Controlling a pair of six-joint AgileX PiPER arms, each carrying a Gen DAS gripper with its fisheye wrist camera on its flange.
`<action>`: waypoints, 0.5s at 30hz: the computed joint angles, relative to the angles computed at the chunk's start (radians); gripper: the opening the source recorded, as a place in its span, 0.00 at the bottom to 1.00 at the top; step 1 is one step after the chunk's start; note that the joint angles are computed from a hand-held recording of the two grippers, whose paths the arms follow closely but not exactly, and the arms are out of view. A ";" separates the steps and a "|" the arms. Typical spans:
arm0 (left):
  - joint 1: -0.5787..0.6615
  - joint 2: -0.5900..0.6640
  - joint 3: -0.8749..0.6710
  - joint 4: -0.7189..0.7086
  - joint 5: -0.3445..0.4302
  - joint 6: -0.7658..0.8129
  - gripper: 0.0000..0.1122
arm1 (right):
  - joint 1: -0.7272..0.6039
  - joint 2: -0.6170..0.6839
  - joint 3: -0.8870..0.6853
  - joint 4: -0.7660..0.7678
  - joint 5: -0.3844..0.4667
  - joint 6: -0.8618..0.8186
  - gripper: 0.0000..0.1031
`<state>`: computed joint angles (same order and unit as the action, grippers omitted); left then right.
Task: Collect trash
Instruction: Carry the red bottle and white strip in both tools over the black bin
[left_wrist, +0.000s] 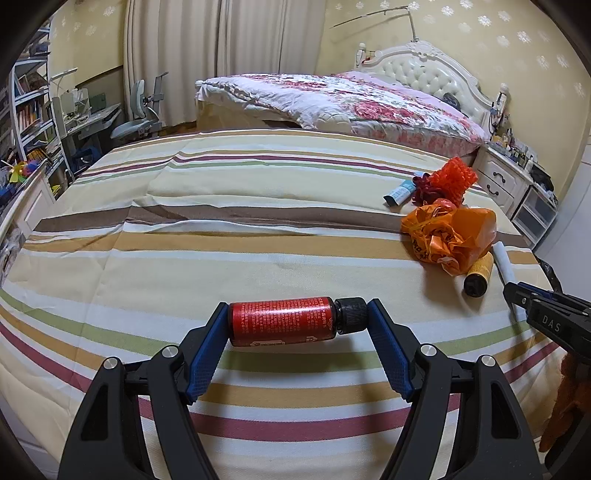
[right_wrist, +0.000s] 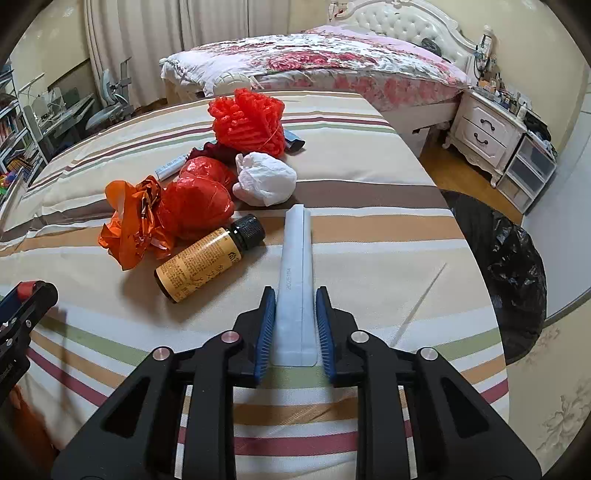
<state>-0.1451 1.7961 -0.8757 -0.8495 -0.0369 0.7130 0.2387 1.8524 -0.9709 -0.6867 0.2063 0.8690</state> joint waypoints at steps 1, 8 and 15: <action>-0.003 0.000 0.000 -0.036 -0.003 0.036 0.64 | 0.002 -0.002 0.003 -0.016 0.001 0.017 0.20; -0.012 -0.011 0.007 -0.018 -0.014 0.014 0.64 | -0.014 -0.021 0.032 -0.011 -0.031 0.015 0.19; -0.043 -0.021 -0.004 -0.089 -0.021 0.077 0.64 | -0.053 -0.069 0.069 -0.019 -0.065 0.016 0.19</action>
<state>-0.1877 1.7748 -0.8802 -0.9385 -0.0577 0.7897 0.1859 1.7839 -0.9019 -0.7054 0.1409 0.8847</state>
